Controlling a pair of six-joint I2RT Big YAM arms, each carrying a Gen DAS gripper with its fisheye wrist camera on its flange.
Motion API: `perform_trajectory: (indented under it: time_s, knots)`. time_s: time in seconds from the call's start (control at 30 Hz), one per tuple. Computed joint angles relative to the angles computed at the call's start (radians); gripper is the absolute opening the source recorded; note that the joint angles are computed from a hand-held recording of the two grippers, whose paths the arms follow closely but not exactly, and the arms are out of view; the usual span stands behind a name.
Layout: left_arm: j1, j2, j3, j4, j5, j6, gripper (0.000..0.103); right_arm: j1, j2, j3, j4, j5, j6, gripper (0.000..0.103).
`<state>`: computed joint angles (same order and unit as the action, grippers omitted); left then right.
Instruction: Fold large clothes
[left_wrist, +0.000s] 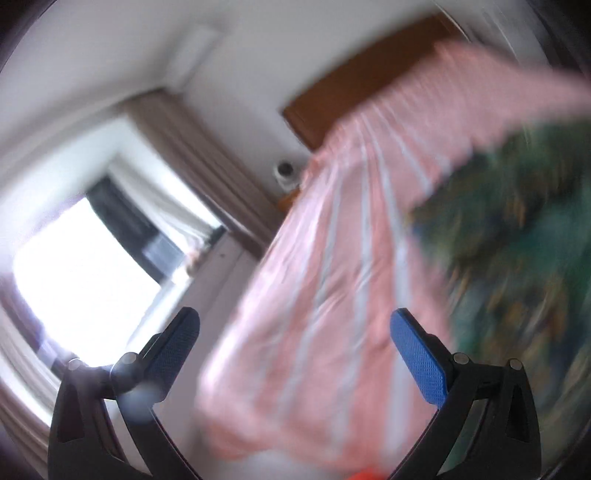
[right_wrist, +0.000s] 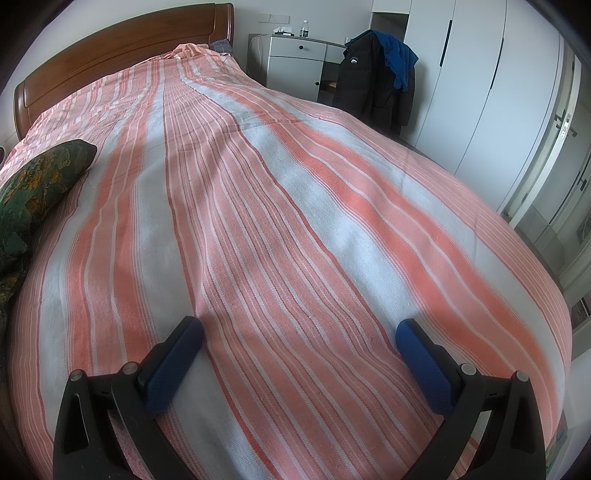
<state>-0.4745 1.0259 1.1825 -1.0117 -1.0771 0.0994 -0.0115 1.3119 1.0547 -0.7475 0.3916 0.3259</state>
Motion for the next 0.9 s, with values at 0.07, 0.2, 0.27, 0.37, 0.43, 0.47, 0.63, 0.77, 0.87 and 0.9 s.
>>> perform_trajectory:
  time_s: [0.07, 0.2, 0.27, 0.37, 0.43, 0.47, 0.63, 0.77, 0.87, 0.9]
  knots:
    - [0.019, 0.016, 0.023, -0.208, 0.056, -0.04, 0.103, 0.0, -0.001, 0.0, 0.0, 0.0, 0.0, 0.103]
    - [0.022, -0.029, -0.033, -0.335, 0.334, -0.181, 0.103, -0.001, -0.001, 0.0, 0.0, -0.001, -0.001, 0.103]
    - [-0.007, -0.053, -0.086, -0.302, 0.416, -0.253, 0.103, -0.001, -0.001, -0.001, 0.0, -0.001, -0.001, 0.103]
    - [-0.071, -0.046, -0.144, -0.203, 0.505, -0.357, 0.103, -0.001, -0.001, -0.001, 0.0, -0.001, -0.001, 0.103]
    - [-0.103, -0.025, -0.161, -0.133, 0.539, -0.399, 0.103, -0.001, -0.001, 0.0, 0.0, -0.001, -0.001, 0.103]
    - [-0.111, -0.012, -0.162, -0.101, 0.547, -0.408, 0.103, 0.0, 0.0, 0.0, 0.0, -0.001, 0.0, 0.103]
    - [-0.13, 0.023, -0.144, -0.031, 0.566, -0.465, 0.103, -0.001, -0.001, -0.001, 0.0, -0.001, -0.001, 0.103]
    - [-0.101, 0.018, -0.134, -0.017, 0.57, -0.485, 0.103, 0.0, 0.0, 0.0, 0.0, -0.001, -0.001, 0.103]
    - [-0.062, 0.007, -0.14, -0.005, 0.586, -0.51, 0.103, -0.001, -0.001, -0.001, 0.001, -0.001, -0.001, 0.103]
    - [-0.052, 0.004, -0.143, -0.008, 0.59, -0.524, 0.103, -0.001, -0.001, -0.001, 0.001, -0.001, -0.001, 0.103]
